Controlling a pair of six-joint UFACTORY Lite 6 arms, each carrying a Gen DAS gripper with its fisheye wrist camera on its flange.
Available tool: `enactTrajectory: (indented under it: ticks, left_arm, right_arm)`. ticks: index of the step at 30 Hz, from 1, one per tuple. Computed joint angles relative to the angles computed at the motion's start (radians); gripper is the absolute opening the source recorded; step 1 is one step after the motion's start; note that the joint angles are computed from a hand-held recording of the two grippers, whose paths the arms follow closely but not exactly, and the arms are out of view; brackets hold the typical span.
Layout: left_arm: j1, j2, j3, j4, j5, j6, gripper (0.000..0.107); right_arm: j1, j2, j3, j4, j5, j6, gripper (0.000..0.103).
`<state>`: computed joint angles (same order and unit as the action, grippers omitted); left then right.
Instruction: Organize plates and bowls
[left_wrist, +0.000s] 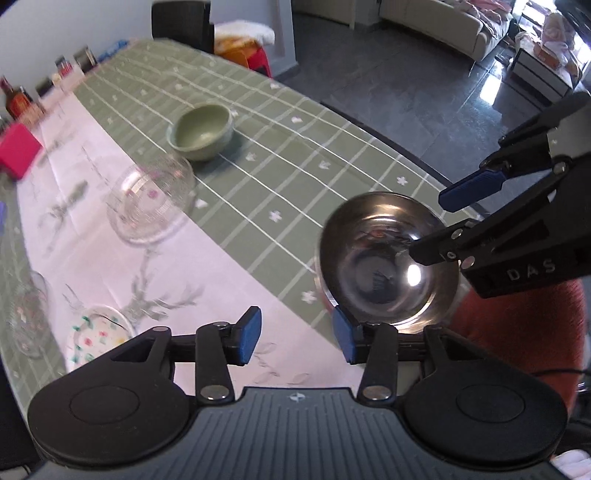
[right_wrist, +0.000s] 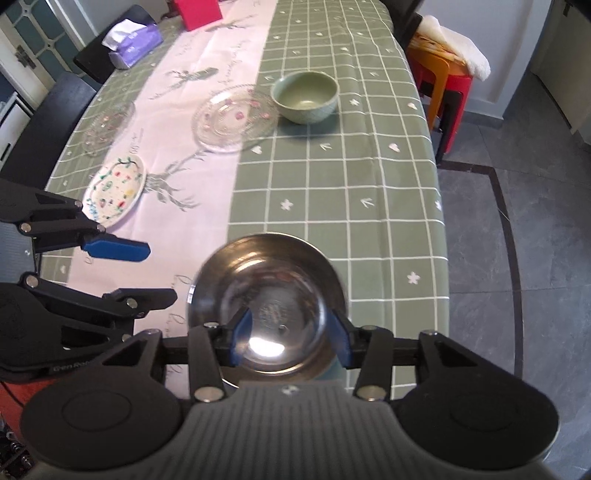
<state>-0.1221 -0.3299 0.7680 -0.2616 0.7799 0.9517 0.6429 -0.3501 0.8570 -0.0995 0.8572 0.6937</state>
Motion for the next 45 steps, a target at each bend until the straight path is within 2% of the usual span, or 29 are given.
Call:
enactTrajectory:
  ticks: [4, 13, 25, 36, 40, 45]
  left_arm:
    - [0.086, 0.013, -0.003, -0.032, -0.027, 0.09, 0.056]
    - [0.203, 0.243, 0.16, -0.16, -0.099, 0.181, 0.056]
    - [0.15, 0.62, 0.501, -0.207, -0.153, 0.102, 0.056]
    - [0.059, 0.978, 0.942, -0.162, -0.152, -0.072, 0.056]
    - [0.032, 1.143, 1.162, -0.142, -0.099, -0.162, 0.055]
    - [0.007, 1.389, 1.503, -0.065, 0.01, -0.327, 0.046]
  right_arm:
    - [0.037, 0.068, 0.045, -0.024, -0.024, 0.034, 0.053]
    - [-0.023, 0.254, 0.181, -0.052, -0.076, 0.003, 0.057]
    - [-0.23, 0.595, 0.455, -0.011, -0.128, -0.116, 0.057]
    - [-0.35, 0.945, 0.858, 0.035, -0.087, -0.182, 0.057]
    - [-0.386, 1.089, 1.047, 0.058, -0.055, -0.2, 0.056]
    - [-0.426, 1.277, 1.29, 0.081, 0.009, -0.196, 0.048]
